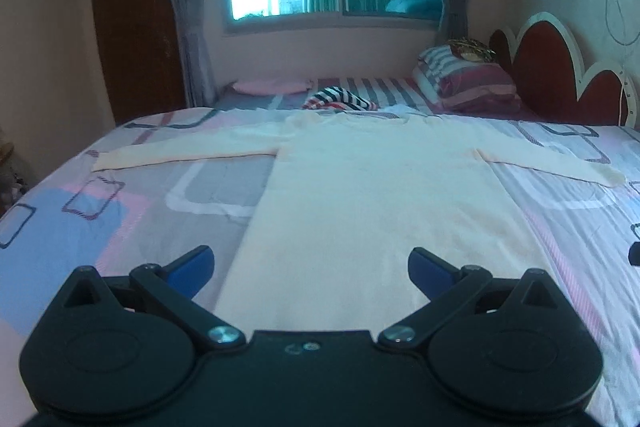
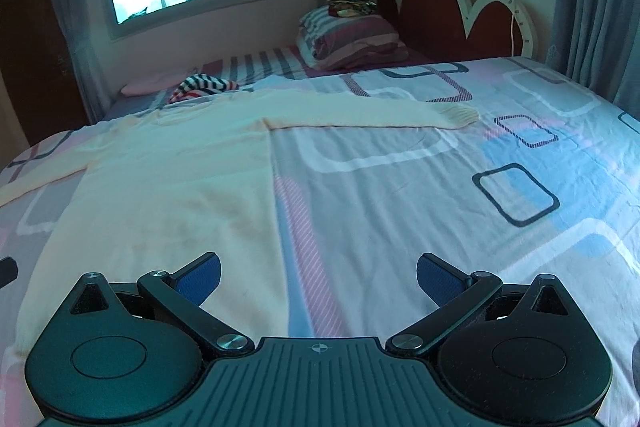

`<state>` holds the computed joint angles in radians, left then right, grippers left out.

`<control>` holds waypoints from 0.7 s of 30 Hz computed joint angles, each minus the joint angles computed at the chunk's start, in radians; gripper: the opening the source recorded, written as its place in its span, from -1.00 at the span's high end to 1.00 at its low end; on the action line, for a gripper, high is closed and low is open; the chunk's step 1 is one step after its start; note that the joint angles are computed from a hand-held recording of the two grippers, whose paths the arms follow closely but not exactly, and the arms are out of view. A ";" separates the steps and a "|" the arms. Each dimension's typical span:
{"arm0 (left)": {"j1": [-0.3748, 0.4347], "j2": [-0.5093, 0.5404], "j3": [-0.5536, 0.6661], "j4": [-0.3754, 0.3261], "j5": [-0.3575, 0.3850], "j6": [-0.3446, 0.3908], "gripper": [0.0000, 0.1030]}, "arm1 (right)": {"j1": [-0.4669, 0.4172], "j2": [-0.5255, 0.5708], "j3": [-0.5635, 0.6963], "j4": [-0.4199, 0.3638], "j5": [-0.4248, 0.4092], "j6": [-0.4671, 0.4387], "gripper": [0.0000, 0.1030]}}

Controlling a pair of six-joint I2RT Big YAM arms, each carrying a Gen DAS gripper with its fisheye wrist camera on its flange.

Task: Fold small clothes
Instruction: 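Reach the right gripper to the sweater's sleeve cuff and close on it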

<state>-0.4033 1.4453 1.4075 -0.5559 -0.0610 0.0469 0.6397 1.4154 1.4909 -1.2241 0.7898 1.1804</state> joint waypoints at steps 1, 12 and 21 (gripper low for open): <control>-0.002 0.015 0.017 -0.011 0.002 0.004 -0.99 | -0.015 -0.003 -0.005 0.016 -0.006 -0.018 -1.00; -0.014 0.162 0.167 -0.063 0.002 0.036 -0.99 | -0.160 0.001 -0.027 0.140 -0.010 -0.203 -1.00; -0.017 0.276 0.285 -0.035 -0.021 0.066 -0.99 | -0.280 0.003 -0.059 0.249 -0.023 -0.305 -1.00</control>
